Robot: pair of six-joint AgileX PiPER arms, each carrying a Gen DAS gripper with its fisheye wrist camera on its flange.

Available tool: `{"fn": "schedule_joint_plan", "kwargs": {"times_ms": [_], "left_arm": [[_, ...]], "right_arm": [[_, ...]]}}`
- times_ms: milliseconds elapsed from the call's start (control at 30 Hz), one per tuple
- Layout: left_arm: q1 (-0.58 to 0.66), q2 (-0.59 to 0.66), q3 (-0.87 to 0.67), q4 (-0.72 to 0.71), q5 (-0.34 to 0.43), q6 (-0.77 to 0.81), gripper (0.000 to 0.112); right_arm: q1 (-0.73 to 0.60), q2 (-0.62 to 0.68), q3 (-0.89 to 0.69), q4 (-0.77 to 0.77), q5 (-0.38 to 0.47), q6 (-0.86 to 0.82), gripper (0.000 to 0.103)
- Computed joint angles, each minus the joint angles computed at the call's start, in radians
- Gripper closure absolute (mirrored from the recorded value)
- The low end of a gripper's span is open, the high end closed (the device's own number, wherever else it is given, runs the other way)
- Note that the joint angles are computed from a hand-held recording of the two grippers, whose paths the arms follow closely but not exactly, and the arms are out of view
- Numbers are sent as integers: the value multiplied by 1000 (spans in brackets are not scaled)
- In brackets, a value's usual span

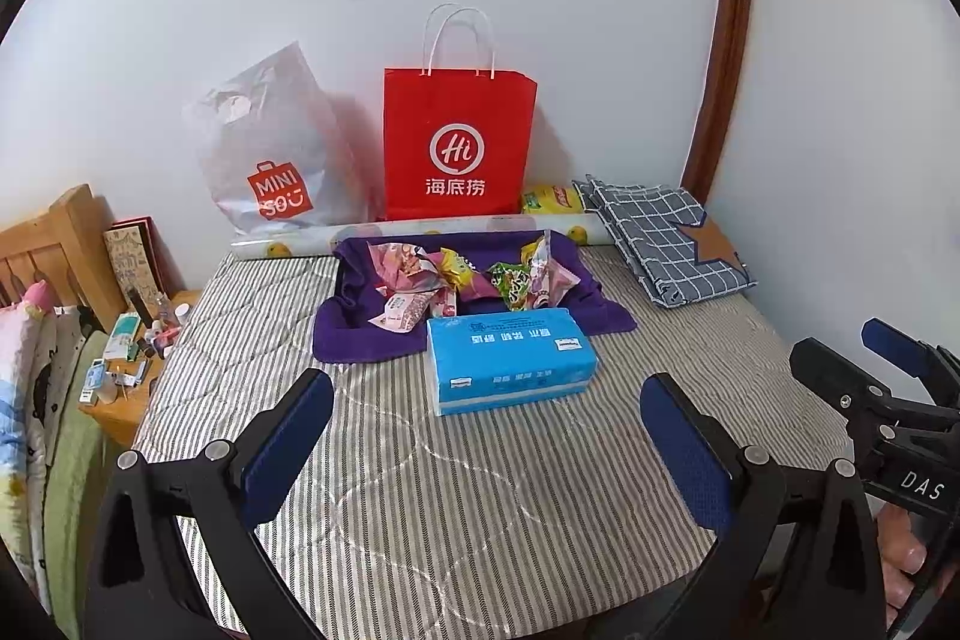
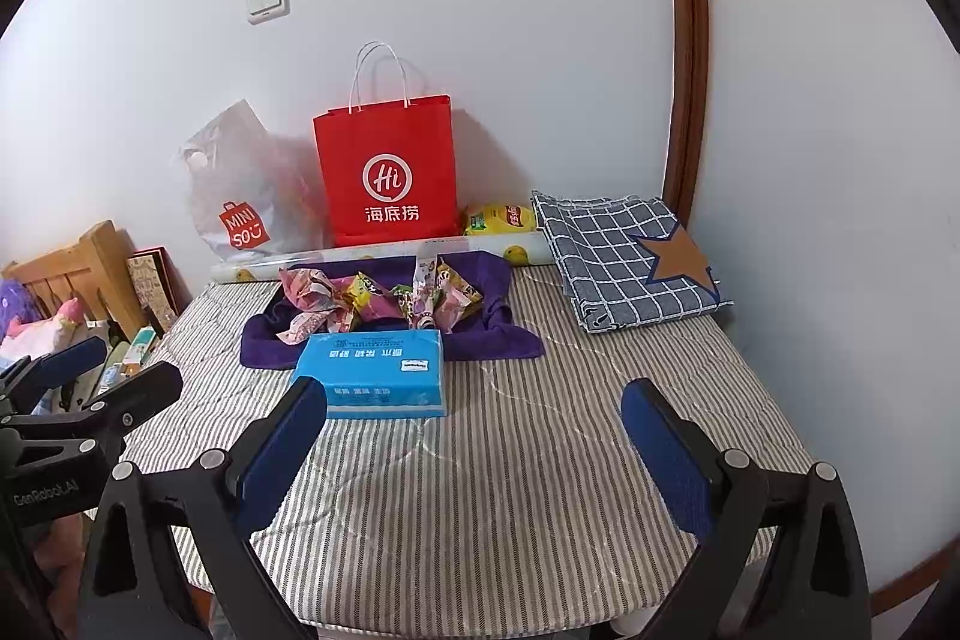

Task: Organize snacks

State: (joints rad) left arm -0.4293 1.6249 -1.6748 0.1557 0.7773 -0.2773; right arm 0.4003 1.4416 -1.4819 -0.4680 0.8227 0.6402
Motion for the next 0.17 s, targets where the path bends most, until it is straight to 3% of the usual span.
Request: {"fn": "schedule_joint_plan", "kwargs": {"times_ms": [167], "left_arm": [[1,2,-3,10,4,-8,11]], "right_arm": [[0,0,0,0,0,-1,3]]}}
